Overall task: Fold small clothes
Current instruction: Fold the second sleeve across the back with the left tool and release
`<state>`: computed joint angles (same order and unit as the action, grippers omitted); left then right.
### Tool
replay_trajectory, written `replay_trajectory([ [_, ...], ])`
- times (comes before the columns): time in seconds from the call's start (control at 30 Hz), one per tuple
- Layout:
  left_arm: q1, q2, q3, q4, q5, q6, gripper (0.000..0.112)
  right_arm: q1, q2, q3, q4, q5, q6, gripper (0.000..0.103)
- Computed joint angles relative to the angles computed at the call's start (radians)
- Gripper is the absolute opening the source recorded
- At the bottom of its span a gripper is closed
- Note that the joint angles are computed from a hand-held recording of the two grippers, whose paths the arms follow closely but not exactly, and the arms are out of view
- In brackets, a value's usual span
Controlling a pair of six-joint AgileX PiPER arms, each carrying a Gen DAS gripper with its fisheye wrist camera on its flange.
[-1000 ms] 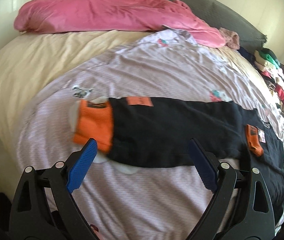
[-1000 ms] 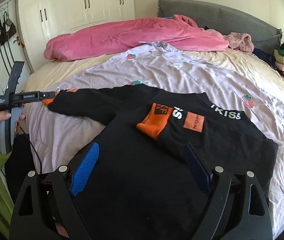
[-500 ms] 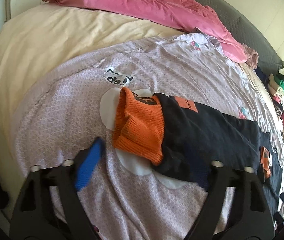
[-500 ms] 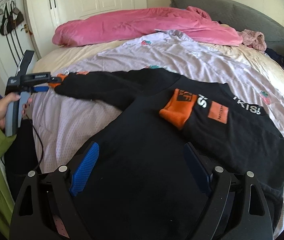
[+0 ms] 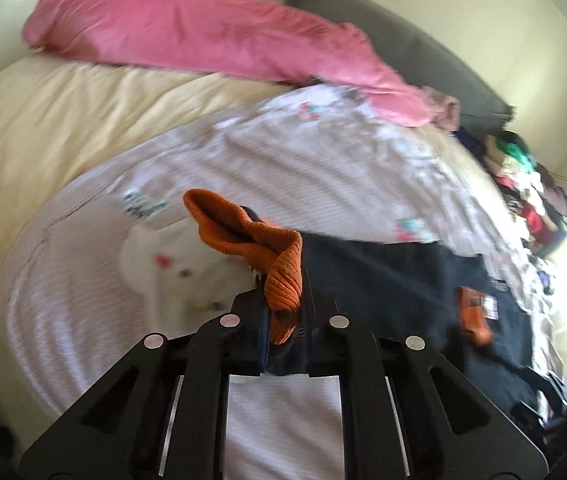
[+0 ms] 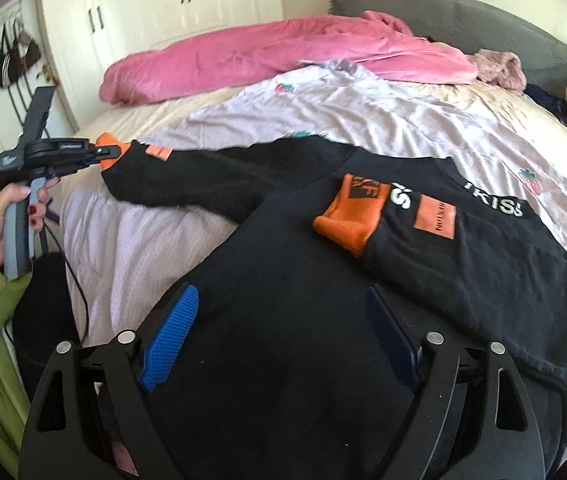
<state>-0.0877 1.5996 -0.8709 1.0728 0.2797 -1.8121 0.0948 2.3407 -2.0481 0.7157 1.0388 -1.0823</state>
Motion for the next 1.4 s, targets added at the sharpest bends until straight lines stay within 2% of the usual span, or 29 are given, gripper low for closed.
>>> replay_trajectory([
  [0.1, -0.039, 0.000, -0.057, -0.054, -0.003, 0.078, 0.005, -0.024, 0.020, -0.046, 0.021, 0.016, 0.044, 0.074],
  [0.2, -0.088, 0.020, -0.123, -0.115, 0.007, 0.160, 0.005, -0.052, 0.042, -0.102, 0.040, 0.038, 0.095, 0.064],
  [0.47, -0.193, 0.139, -0.329, -0.332, 0.005, 0.423, 0.005, -0.102, 0.024, -0.100, 0.064, 0.025, 0.086, 0.035],
  [0.63, -0.245, 0.230, -0.458, -0.483, 0.012, 0.588, 0.005, -0.141, 0.012, -0.084, 0.080, 0.013, 0.092, 0.033],
  [0.87, -0.295, 0.376, -0.670, -0.769, 0.072, 0.902, 0.005, -0.193, 0.023, -0.115, 0.089, 0.019, 0.128, 0.033],
  [1.1, -0.332, 0.529, -0.906, -0.951, 0.174, 1.111, 0.005, -0.242, 0.038, -0.165, 0.070, 0.010, 0.168, 0.033],
  [1.27, -0.349, 0.679, -1.133, -1.091, 0.279, 1.243, 0.005, -0.275, 0.078, -0.246, 0.017, 0.015, 0.252, 0.033],
  [1.4, -0.358, 0.780, -1.284, -1.161, 0.352, 1.296, 0.013, -0.290, 0.120, -0.315, -0.019, 0.042, 0.315, 0.034],
])
